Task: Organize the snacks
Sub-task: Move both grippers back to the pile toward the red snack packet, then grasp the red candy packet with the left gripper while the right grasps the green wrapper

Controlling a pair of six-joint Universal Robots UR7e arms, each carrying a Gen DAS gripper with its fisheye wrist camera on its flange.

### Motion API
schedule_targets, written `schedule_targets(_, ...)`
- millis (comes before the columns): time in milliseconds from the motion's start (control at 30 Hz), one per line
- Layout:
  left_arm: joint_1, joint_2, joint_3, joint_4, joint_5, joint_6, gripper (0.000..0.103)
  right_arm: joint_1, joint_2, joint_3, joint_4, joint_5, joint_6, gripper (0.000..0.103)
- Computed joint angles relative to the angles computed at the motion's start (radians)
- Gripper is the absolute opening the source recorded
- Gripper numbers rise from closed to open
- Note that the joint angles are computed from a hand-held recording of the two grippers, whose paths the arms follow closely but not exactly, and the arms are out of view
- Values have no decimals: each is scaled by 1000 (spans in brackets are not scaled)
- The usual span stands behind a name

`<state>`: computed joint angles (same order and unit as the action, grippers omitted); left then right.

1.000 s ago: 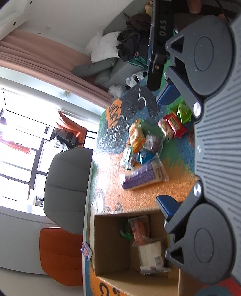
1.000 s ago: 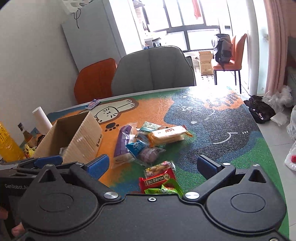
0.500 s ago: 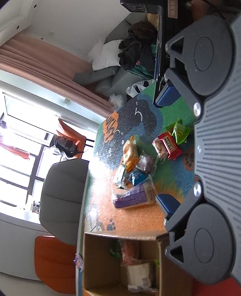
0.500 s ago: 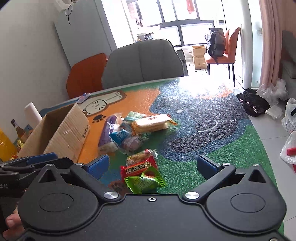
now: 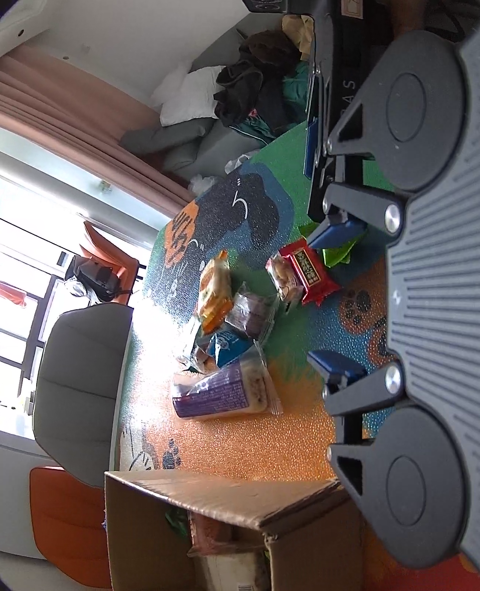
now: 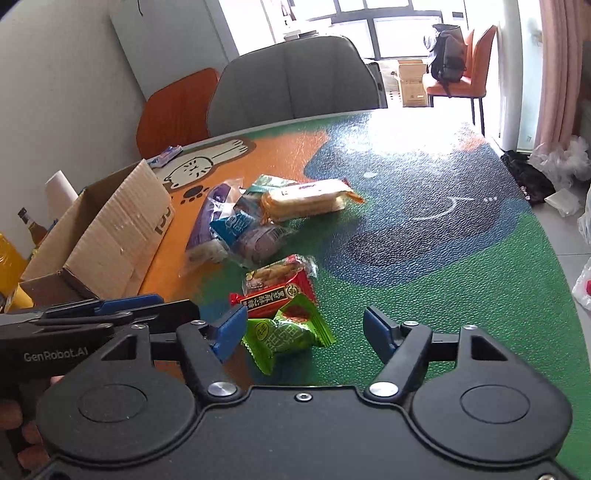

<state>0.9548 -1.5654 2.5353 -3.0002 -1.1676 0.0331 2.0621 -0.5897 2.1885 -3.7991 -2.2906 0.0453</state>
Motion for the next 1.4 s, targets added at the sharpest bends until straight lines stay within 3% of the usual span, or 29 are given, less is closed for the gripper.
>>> schedule_targets(267, 19, 18, -9, 1, -1, 9, 57, -20, 31, -30, 43, 12, -22, 70)
schedule_targets(367, 22, 30, -15, -1, 1, 8, 57, -25, 39, -34, 54, 10, -33, 42)
schedule_targets(467, 24, 47, -23, -9, -3, 11, 57, -23, 28, -27, 64, -8, -36, 32)
schedule_targets(967, 6, 189, -23, -176, -16, 97, 57, -31, -9, 38, -5, -47, -3, 31)
schedule_targets(1267, 10, 245, -19, -208, -30, 144, 57, -35, -14, 43, -22, -54, -3, 31)
schedule_targets(1333, 1, 259, -8, -242, -11, 178, 53, -35, -14, 44, -22, -54, -1, 31)
schedule_targets(1400, -8, 266, 2, -264, 10, 196, 40, -34, -12, 42, -20, -57, 1, 31)
